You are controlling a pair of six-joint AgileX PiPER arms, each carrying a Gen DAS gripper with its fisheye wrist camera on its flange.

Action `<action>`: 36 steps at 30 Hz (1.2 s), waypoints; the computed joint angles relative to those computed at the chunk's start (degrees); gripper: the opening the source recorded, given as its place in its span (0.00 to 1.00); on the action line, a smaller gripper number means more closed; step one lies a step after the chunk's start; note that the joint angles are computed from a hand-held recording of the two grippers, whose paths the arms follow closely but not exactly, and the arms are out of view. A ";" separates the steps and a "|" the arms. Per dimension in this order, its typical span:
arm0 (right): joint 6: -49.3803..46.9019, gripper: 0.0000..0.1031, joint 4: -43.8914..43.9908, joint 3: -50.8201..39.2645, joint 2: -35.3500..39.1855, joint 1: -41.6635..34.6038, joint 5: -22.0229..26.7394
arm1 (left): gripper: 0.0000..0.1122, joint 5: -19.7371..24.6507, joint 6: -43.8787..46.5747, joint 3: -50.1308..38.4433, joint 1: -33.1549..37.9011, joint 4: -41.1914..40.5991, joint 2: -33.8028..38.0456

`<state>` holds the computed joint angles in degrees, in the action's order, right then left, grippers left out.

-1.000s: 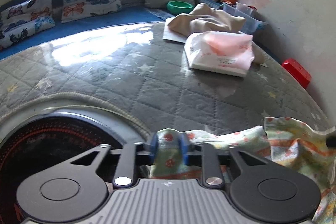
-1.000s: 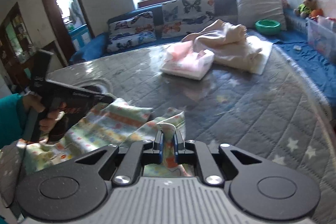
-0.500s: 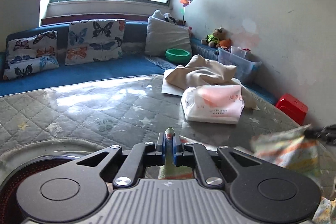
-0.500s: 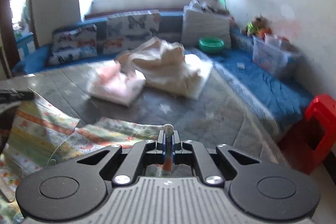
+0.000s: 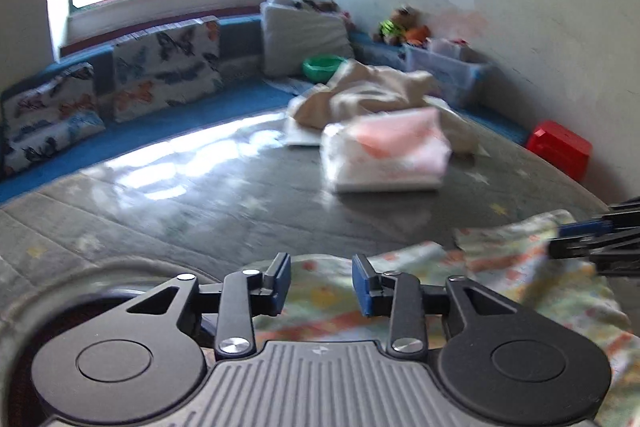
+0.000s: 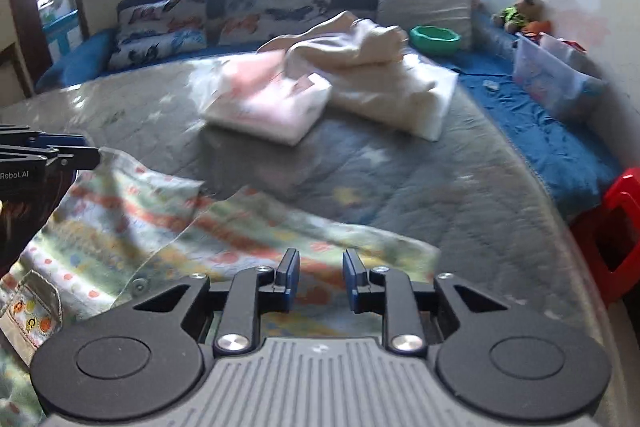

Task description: Fold clothes

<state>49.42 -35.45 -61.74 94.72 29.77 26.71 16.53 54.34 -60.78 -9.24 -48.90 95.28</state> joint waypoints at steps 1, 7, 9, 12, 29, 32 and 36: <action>-0.13 0.23 0.52 -0.56 0.86 0.22 -0.03 | 0.32 0.54 -1.54 -0.06 -0.52 1.44 0.14; 2.58 0.28 -1.61 -2.84 3.71 1.97 1.25 | 0.32 1.59 -6.66 -0.85 -3.19 7.61 1.57; 2.62 0.30 -1.83 -3.54 4.11 2.25 1.96 | 0.32 1.48 -9.31 -1.27 -3.79 9.88 2.31; 3.14 0.33 -2.60 -4.20 4.55 2.66 2.81 | 0.32 1.67 -12.68 -1.79 -4.21 12.84 3.20; 6.23 0.39 -5.77 -5.28 4.62 4.81 3.38 | 0.37 4.11 -12.37 0.07 -3.47 13.82 0.10; 5.18 0.39 -5.27 -6.50 5.59 5.87 3.84 | 0.37 5.36 -12.74 1.00 -2.97 14.42 -1.22; 6.46 0.39 -6.27 -7.99 7.83 6.49 4.43 | 0.39 7.17 -14.20 2.77 -2.22 16.58 -3.52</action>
